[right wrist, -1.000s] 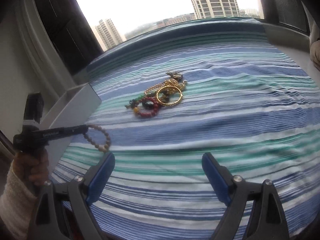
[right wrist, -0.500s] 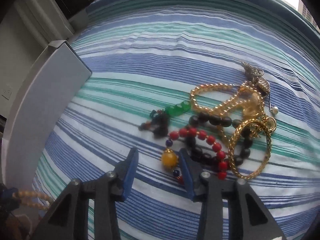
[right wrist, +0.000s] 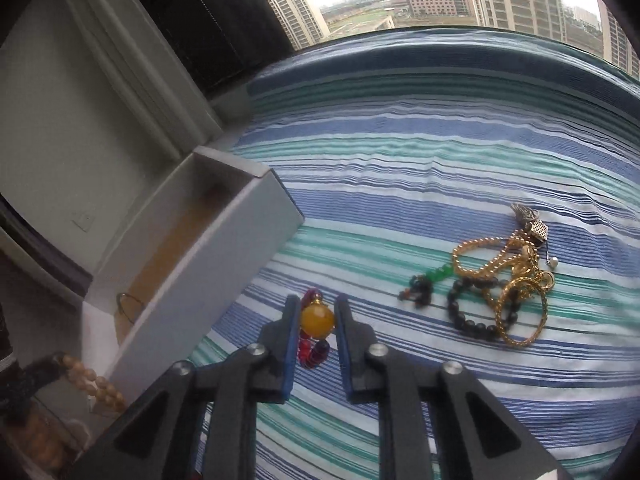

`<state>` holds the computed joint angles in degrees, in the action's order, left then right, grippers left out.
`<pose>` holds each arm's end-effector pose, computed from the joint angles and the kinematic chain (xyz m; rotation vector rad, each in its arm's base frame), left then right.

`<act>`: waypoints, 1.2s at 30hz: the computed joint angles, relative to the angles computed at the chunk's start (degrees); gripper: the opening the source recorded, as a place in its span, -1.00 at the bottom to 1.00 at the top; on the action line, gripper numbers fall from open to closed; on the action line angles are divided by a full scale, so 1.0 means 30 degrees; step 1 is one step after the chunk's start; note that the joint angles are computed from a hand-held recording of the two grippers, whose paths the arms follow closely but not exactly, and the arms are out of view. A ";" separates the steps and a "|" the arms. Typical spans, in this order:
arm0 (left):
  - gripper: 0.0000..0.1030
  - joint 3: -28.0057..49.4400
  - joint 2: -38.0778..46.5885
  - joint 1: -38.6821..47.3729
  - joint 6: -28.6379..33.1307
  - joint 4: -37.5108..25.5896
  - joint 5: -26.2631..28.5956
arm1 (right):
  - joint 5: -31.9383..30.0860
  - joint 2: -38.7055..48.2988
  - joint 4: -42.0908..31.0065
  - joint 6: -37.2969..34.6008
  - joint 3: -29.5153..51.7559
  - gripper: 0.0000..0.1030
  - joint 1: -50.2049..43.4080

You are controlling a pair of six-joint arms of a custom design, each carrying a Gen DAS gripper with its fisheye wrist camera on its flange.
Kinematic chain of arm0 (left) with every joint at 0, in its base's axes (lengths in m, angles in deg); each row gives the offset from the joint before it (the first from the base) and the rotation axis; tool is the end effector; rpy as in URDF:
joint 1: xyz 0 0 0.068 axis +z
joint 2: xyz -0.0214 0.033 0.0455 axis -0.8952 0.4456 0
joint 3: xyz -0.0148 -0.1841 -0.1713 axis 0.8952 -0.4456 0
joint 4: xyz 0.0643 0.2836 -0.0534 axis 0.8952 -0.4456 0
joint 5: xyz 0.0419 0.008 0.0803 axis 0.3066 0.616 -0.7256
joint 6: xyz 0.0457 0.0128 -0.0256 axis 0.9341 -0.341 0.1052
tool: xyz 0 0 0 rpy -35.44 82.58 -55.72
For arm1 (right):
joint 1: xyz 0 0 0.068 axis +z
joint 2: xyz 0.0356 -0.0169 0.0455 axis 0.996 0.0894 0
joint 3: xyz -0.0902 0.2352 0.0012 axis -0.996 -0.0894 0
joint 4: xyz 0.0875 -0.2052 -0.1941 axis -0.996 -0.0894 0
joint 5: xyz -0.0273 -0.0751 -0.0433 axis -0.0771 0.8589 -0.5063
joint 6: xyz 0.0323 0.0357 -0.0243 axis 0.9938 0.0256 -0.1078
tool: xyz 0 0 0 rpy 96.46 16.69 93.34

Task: Organize jewelry
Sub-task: 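Carry both bracelets into the white box and open both tools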

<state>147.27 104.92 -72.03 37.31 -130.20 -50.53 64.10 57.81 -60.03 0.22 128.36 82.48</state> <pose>0.2131 -0.0502 0.4009 0.2346 2.3292 -0.7878 0.2165 0.0025 0.3733 0.1986 2.4167 0.4886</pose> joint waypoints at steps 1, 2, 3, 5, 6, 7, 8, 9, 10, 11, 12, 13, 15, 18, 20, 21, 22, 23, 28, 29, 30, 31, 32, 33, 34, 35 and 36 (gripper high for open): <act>-0.77 0.0315 0.0045 0.1030 0.0546 -0.0321 -0.0074 | 0.0225 0.0103 0.0325 0.0652 0.0655 -0.66 0.1085; -0.76 0.0485 0.0136 0.2072 0.1029 -0.0547 -0.0212 | 0.0414 -0.0017 0.0520 0.1223 0.1151 -0.66 0.2107; -0.76 0.0592 0.0266 0.3005 0.1428 -0.0757 -0.0372 | 0.0650 0.0274 0.0911 0.1803 0.1739 -0.66 0.3176; -0.77 0.0408 0.0524 0.4807 0.2396 -0.1020 -0.0553 | 0.1413 0.1378 0.1880 0.2970 0.3010 -0.66 0.5483; -0.77 0.0172 0.0657 0.5449 0.2775 -0.0954 -0.0858 | 0.1720 0.1982 0.2337 0.3353 0.3622 -0.66 0.6531; -0.77 -0.0163 0.0738 0.5896 0.3031 -0.0812 -0.1283 | 0.1900 0.2614 0.2674 0.3587 0.4260 -0.66 0.7445; -0.77 -0.0551 0.0855 0.6274 0.3300 -0.0628 -0.1689 | 0.2085 0.3466 0.3025 0.3737 0.4977 -0.66 0.8280; -0.77 -0.1035 0.0967 0.6585 0.3508 -0.0393 -0.2001 | 0.2323 0.4339 0.3346 0.3846 0.5642 -0.66 0.8983; -0.77 -0.1437 0.1132 0.6880 0.3653 -0.0241 -0.2233 | 0.2540 0.5236 0.3626 0.3923 0.6294 -0.66 0.9558; -0.77 -0.1914 0.1273 0.7213 0.3881 -0.0101 -0.2281 | 0.2665 0.6079 0.3934 0.3995 0.6816 -0.66 0.9974; -0.77 -0.2235 0.1529 0.7409 0.4019 0.0048 -0.2308 | 0.2712 0.6955 0.4308 0.4128 0.7258 -0.66 1.0316; -0.77 -0.2563 0.1713 0.7558 0.4095 0.0210 -0.2387 | 0.2719 0.7659 0.4675 0.4327 0.7517 -0.66 1.0578; -0.77 -0.3145 0.1503 0.8071 0.4605 0.0005 -0.2359 | 0.2548 0.9136 0.5373 0.4554 0.7996 -0.66 1.0840; -0.77 -0.3884 0.1507 0.8019 0.4781 0.0509 -0.2920 | 0.2775 1.1619 0.5463 0.4384 0.9463 -0.66 1.1265; -0.76 -0.4266 0.1572 0.7913 0.4778 0.0769 -0.3207 | 0.3665 1.3313 0.4831 0.3983 1.0738 -0.66 1.1723; -0.76 -0.4331 0.1535 0.7722 0.4668 0.0717 -0.3391 | 0.4030 1.4197 0.4558 0.3684 1.1335 -0.66 1.1876; -0.74 -0.4318 0.1518 0.7612 0.4666 0.0541 -0.3584 | 0.4294 1.4970 0.4334 0.3456 1.1854 -0.66 1.2015; -0.72 -0.4381 0.1555 0.7483 0.4599 0.0532 -0.3854 | 0.4400 1.5669 0.4116 0.3342 1.2404 -0.61 1.2178; 0.12 -0.4642 0.0620 0.7450 0.4201 0.0827 -0.4381 | 0.3587 1.5229 0.4943 0.4183 1.1414 -0.28 1.2593; 0.16 -0.4749 0.0248 0.7351 0.4174 0.0913 -0.4510 | 0.3535 1.4643 0.5317 0.4274 1.0843 -0.28 1.2681; 0.17 -0.4745 0.0033 0.7138 0.4096 0.0986 -0.4653 | 0.3664 1.4075 0.5721 0.4217 1.0267 -0.28 1.2797; 0.19 -0.4784 -0.0255 0.6878 0.3987 0.0974 -0.4681 | 0.4015 1.3234 0.5912 0.4076 0.9573 -0.28 1.3009; 0.23 -0.4786 -0.0470 0.6538 0.3817 0.0987 -0.4607 | 0.4458 1.2347 0.6022 0.3845 0.8879 -0.28 1.3221; 0.25 -0.4861 -0.0784 0.6061 0.3572 0.0976 -0.4547 | 0.4993 1.1455 0.6137 0.3614 0.8139 -0.27 1.3449; 0.28 -0.4913 -0.1075 0.5456 0.3303 0.0983 -0.4563 | 0.5604 1.0501 0.6239 0.3382 0.7318 -0.24 1.3699; 0.32 -0.4935 -0.1220 0.4619 0.2946 0.1138 -0.4735 | 0.6265 0.9485 0.6255 0.3170 0.6419 -0.19 1.3966; 0.34 -0.5068 -0.1544 0.3785 0.2654 0.1208 -0.4903 | 0.6979 0.8336 0.6222 0.3012 0.5376 -0.17 1.4245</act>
